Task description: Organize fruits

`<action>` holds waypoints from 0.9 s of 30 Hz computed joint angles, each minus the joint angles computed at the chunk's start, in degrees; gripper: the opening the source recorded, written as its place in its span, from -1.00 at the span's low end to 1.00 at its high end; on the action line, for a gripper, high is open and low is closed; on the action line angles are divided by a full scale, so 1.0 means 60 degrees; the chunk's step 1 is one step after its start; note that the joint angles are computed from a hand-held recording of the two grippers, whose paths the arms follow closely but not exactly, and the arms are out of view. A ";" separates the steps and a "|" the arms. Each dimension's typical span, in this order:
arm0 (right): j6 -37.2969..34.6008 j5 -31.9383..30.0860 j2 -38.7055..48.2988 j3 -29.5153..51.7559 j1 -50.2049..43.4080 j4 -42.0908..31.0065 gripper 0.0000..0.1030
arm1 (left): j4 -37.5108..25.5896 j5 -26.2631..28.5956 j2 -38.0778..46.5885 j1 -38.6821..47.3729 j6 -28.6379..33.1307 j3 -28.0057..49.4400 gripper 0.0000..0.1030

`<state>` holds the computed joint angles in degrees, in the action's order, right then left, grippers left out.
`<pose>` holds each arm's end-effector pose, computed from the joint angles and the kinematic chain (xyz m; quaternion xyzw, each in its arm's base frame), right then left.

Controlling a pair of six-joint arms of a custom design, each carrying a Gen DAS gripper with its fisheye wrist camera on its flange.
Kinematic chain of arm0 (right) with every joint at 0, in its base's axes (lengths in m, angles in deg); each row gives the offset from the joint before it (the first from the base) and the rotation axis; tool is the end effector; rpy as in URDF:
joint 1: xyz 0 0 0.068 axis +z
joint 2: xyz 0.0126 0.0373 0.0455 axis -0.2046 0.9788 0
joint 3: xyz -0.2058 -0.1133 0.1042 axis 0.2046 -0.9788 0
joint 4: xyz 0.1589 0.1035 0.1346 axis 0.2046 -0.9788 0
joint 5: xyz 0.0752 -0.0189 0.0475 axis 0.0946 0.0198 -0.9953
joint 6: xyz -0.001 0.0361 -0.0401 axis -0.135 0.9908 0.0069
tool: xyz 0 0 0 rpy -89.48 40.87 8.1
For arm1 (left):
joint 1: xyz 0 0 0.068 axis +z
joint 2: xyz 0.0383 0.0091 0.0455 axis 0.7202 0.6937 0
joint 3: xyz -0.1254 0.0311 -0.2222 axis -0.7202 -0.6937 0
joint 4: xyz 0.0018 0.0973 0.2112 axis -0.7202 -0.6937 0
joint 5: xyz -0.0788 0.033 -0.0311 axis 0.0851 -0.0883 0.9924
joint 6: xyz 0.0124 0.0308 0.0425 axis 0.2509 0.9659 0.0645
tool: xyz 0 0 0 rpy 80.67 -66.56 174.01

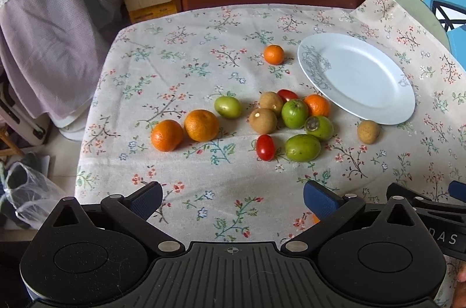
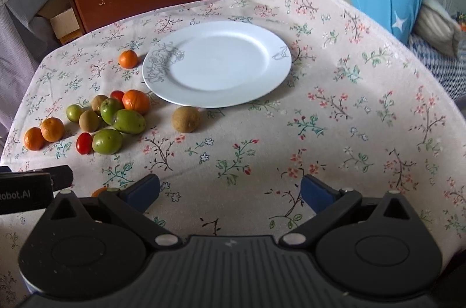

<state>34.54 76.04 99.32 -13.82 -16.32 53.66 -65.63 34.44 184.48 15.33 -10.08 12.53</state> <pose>0.2774 -0.0157 0.0147 -0.0642 0.9455 0.0450 0.3159 0.2565 -0.1357 0.0307 -0.1160 0.9485 0.0419 0.2917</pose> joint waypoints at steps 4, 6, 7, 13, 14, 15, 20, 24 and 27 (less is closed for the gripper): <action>0.0023 0.0046 -0.0126 -0.0036 0.0109 -0.0148 0.98 | -0.0220 -0.0124 -0.0136 -0.0011 -0.0074 -0.0050 1.00; 0.0041 0.0111 -0.0175 -0.0084 0.0163 -0.0136 0.98 | -0.0324 -0.0142 -0.0168 -0.0013 -0.0173 -0.0077 1.00; 0.0048 0.0154 -0.0189 -0.0101 0.0199 -0.0129 0.98 | -0.0329 -0.0122 -0.0178 -0.0014 -0.0179 -0.0102 1.00; 0.0068 0.0050 -0.0298 -0.0129 0.0333 -0.0343 0.98 | -0.0596 -0.0459 -0.0197 -0.0272 -0.0204 -0.0076 1.00; 0.0053 0.0085 -0.0294 -0.0138 0.0366 -0.0327 0.98 | -0.0619 -0.0471 -0.0212 -0.0276 -0.0212 -0.0079 1.00; 0.0065 0.0129 -0.0292 -0.0147 0.0394 -0.0319 0.98 | -0.0584 -0.0433 -0.0256 -0.0261 -0.0210 -0.0128 1.00; 0.0096 0.0185 -0.0319 -0.0194 0.0465 -0.0253 0.98 | -0.0483 -0.0351 -0.0438 -0.0217 -0.0321 -0.0310 1.00; 0.0102 0.0204 -0.0368 -0.0183 0.0481 -0.0355 0.98 | -0.0335 -0.0340 -0.0530 -0.0201 -0.0335 -0.0439 1.00; 0.0144 0.0153 -0.0457 -0.0123 0.0493 -0.0620 0.96 | -0.0339 -0.0399 -0.0599 -0.0197 -0.0417 -0.0489 1.00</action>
